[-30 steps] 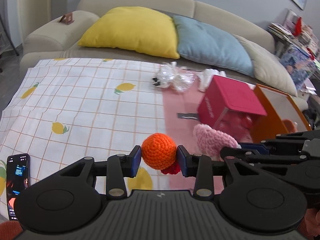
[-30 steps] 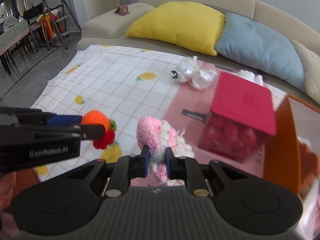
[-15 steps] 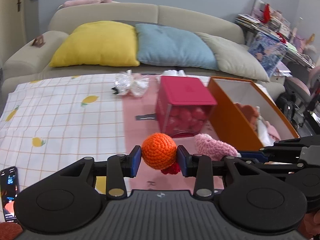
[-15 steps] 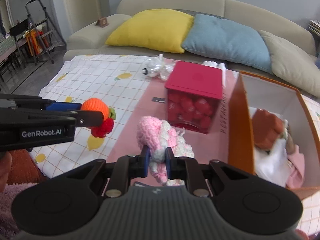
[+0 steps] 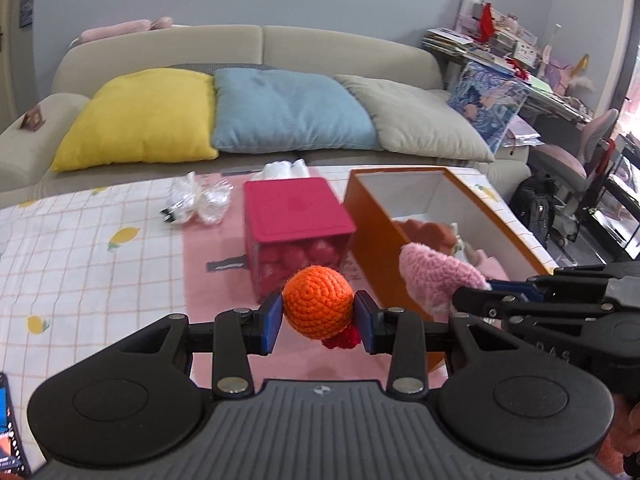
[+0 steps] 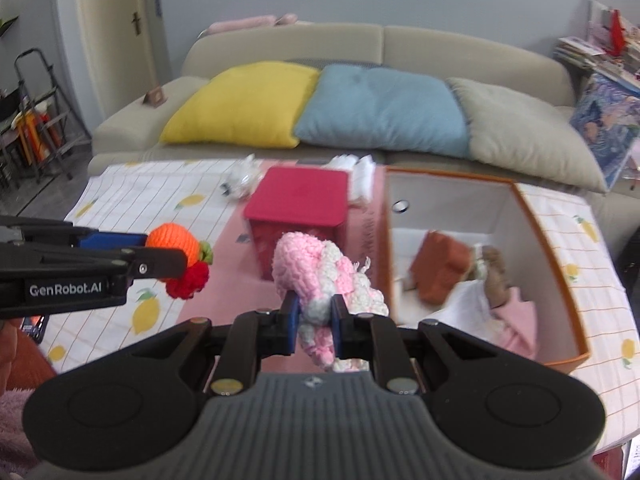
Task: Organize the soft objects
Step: 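Carry the ball with the left tool while the right tool carries the knitted hat over the orange box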
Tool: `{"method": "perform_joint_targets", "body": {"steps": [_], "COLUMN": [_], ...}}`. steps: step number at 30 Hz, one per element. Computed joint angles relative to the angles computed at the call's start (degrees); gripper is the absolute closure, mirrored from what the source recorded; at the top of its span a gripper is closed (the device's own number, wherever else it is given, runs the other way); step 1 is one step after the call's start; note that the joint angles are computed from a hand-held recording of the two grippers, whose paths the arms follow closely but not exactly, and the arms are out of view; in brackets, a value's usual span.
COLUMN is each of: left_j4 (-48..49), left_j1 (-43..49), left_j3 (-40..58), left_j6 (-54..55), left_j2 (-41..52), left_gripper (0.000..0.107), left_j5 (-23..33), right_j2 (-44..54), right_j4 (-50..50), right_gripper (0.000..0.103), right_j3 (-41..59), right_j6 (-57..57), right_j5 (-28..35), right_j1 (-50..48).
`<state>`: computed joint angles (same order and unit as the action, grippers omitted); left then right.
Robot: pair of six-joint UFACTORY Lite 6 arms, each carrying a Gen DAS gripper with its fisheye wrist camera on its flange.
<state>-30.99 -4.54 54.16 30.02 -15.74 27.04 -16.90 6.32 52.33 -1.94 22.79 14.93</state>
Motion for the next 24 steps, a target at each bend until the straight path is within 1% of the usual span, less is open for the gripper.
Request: {"method": "perform_joint_targets", "body": {"steps": [8,16,20,24], "left_j4": [5.77,11.85,13.32,14.18], "left_j1": [-9.45,-17.78,-20.21,-21.48], "left_j3": [10.29,26.11,36.65,50.13], "left_j6": [-7.70,-13.77,-15.06,-15.85], "left_j2": [9.50,23.56,32.57,43.58], "left_gripper": [0.063,0.063,0.063,0.063], "left_j5": [-2.58,-3.26,-1.05,3.41], "right_j2": [0.55,9.38,15.98,23.39], "right_j4": [12.56,26.23,29.77,31.00], "right_gripper": [0.089,0.088,0.088,0.088], "right_j3": [2.45,10.34,15.91,22.18], "right_j6": [-16.78,-35.30,-41.15,-44.40], "right_j5": [0.23,1.27,1.36,1.12], "right_j1": [-13.09,-25.22,-28.12,-29.16]}}
